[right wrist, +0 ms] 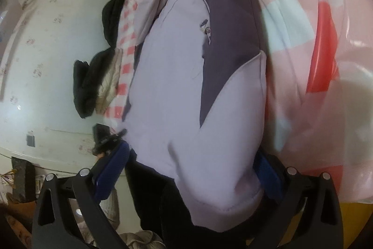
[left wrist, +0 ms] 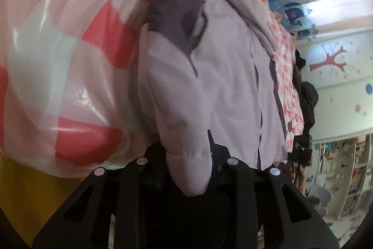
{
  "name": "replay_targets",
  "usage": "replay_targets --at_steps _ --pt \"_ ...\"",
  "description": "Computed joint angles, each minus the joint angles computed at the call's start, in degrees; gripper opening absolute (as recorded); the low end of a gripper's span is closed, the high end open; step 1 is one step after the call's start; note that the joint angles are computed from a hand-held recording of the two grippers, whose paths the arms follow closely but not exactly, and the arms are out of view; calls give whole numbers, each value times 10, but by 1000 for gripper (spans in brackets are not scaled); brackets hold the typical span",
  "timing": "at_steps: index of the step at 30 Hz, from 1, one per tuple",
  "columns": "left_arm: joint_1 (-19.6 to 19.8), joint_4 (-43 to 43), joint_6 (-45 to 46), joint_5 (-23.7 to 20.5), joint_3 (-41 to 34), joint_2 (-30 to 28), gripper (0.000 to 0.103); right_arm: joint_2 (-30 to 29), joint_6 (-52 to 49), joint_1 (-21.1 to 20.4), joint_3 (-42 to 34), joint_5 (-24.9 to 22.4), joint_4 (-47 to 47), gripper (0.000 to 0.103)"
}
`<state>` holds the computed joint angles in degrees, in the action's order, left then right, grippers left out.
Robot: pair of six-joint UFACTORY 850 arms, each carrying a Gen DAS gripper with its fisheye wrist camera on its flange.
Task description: Fold large clothes
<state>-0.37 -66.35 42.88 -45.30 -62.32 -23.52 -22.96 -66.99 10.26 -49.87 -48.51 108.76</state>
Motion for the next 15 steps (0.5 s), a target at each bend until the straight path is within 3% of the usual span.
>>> replay_targets --at_steps 2,3,4,10,15 --pt "0 -9 -2 -1 1 3 23 8 -18 1 10 -2 23 68" --pt "-2 -13 2 1 3 8 17 15 -23 1 16 1 35 45" --pt "-4 -19 11 3 2 14 15 20 -38 1 21 -7 57 35" --pt "-21 -63 47 -10 -21 73 10 86 -119 18 31 -8 147 29" --pt "-24 -67 52 -26 -15 136 9 166 -139 27 60 -12 151 29"
